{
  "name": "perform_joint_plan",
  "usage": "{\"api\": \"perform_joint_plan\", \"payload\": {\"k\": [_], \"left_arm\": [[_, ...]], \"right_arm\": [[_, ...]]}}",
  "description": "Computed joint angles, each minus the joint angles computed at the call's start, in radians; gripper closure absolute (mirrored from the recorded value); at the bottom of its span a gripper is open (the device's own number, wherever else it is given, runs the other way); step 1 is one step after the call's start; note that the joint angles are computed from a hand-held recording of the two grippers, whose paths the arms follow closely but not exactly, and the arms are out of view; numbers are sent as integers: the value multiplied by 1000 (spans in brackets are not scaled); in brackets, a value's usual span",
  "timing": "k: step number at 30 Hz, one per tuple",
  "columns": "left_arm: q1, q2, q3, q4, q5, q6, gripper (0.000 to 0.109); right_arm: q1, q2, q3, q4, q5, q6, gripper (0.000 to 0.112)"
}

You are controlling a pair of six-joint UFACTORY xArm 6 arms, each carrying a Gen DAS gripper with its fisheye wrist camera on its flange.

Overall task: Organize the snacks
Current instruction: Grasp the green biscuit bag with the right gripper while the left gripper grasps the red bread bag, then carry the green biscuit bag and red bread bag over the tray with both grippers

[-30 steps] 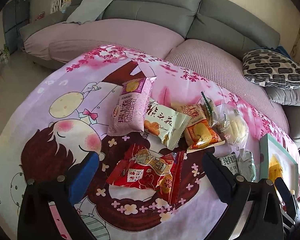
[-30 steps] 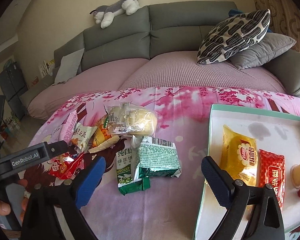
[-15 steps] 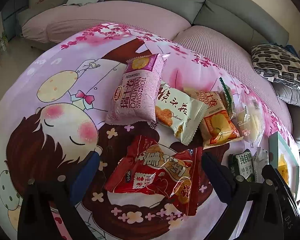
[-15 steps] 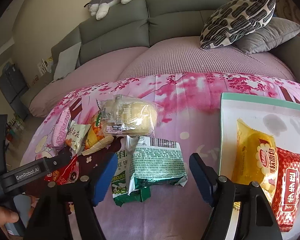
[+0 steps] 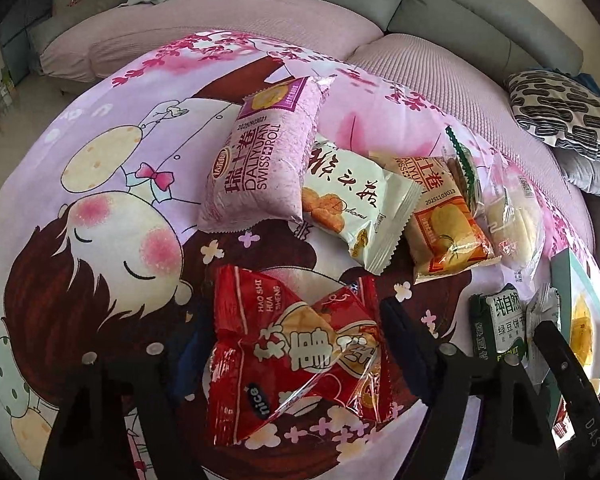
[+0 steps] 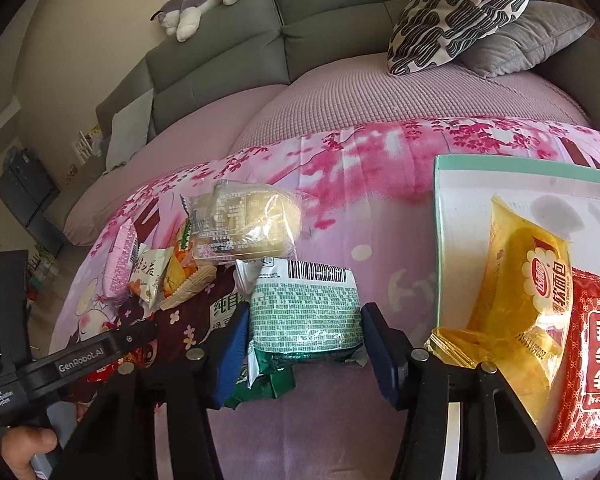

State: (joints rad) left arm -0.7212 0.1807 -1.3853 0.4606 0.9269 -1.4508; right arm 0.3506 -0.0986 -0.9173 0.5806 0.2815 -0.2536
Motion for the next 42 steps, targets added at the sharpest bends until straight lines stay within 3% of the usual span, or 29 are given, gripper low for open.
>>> {"api": "perform_joint_plan", "payload": {"k": [3,14,42], "left_arm": [[-6,6,-13,3,18,1,37],[-24,26,-48,25,51,-3,47],[-111,74,-229,148,179,-50,47]], "right_arm": [[-4,-6,2,5,2,0,54],[-21,-54,33,37,13,-26,55],[-31,-170,72,187,28,-183,55]]}}
